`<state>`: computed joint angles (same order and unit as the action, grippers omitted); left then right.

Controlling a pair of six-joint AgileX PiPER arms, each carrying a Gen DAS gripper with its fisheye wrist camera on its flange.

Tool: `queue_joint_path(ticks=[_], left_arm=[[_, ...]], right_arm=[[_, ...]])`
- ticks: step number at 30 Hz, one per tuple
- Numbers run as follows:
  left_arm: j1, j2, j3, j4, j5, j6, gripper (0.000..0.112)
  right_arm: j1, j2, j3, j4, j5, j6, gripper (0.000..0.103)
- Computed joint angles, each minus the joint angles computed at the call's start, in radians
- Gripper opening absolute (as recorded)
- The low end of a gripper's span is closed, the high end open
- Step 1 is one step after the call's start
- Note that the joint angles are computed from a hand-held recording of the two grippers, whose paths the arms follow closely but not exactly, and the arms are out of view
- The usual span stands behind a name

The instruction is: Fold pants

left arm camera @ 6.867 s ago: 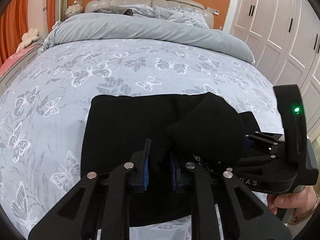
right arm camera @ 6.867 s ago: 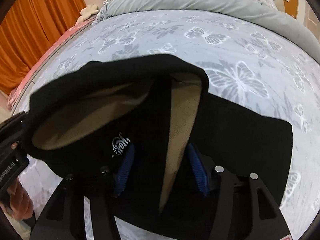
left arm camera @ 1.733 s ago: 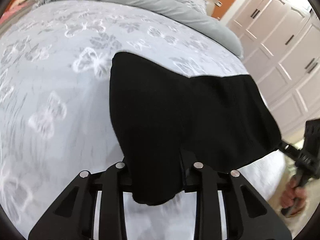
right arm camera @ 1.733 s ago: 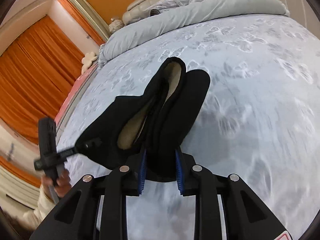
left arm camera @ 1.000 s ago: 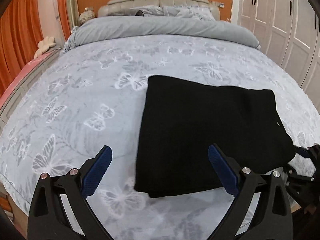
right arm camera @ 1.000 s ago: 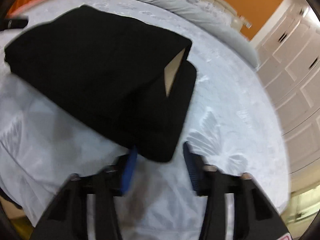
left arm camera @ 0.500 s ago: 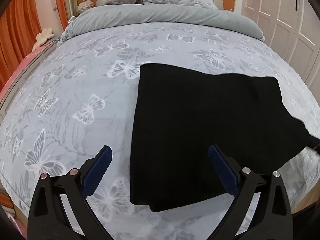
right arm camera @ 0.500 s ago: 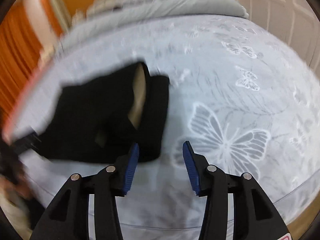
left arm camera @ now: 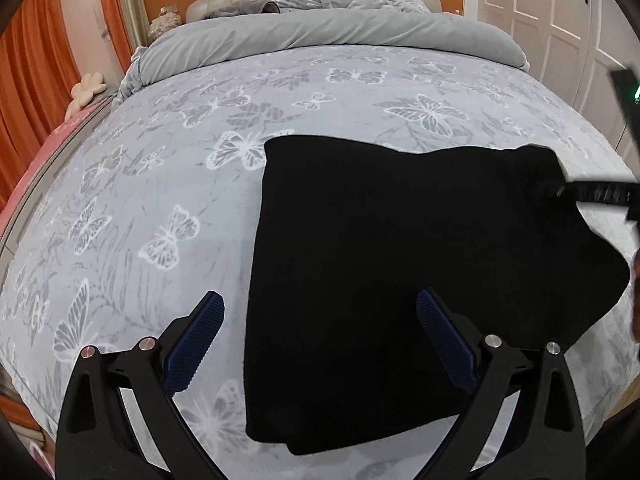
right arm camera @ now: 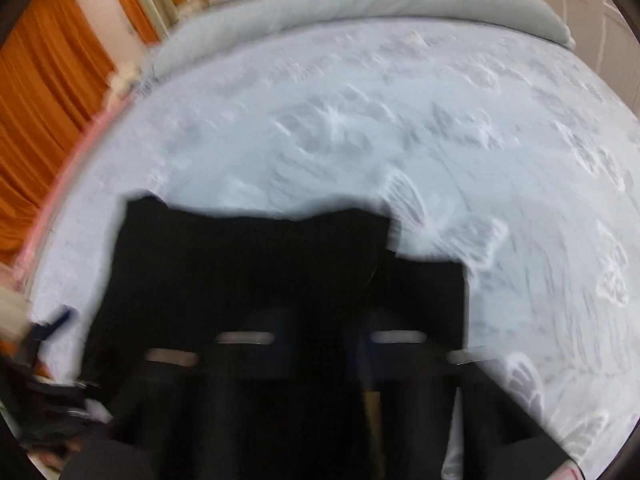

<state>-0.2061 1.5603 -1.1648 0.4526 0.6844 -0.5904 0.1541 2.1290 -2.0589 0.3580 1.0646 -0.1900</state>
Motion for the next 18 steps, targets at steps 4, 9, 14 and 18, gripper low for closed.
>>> queue_joint_path(ticks=[4,9,14,18], left_arm=[[0.012,0.026,-0.028,-0.044,-0.003,0.033,0.096],[-0.014,0.03,-0.023,0.01,0.005,-0.007,0.097],[-0.018,0.022,-0.021,0.016,0.01,-0.019,0.097],[-0.023,0.027,-0.012,0.044,0.006,-0.044,0.097]], right_arm=[[0.046,-0.031,0.03,-0.182,-0.093,0.046,0.011],[0.013,-0.084,0.1,-0.155,-0.127,0.105,0.021],[0.023,-0.254,0.278,0.107,-0.222,-0.11,0.022],[0.087,-0.037,0.087,-0.056,-0.023,0.027,0.007]])
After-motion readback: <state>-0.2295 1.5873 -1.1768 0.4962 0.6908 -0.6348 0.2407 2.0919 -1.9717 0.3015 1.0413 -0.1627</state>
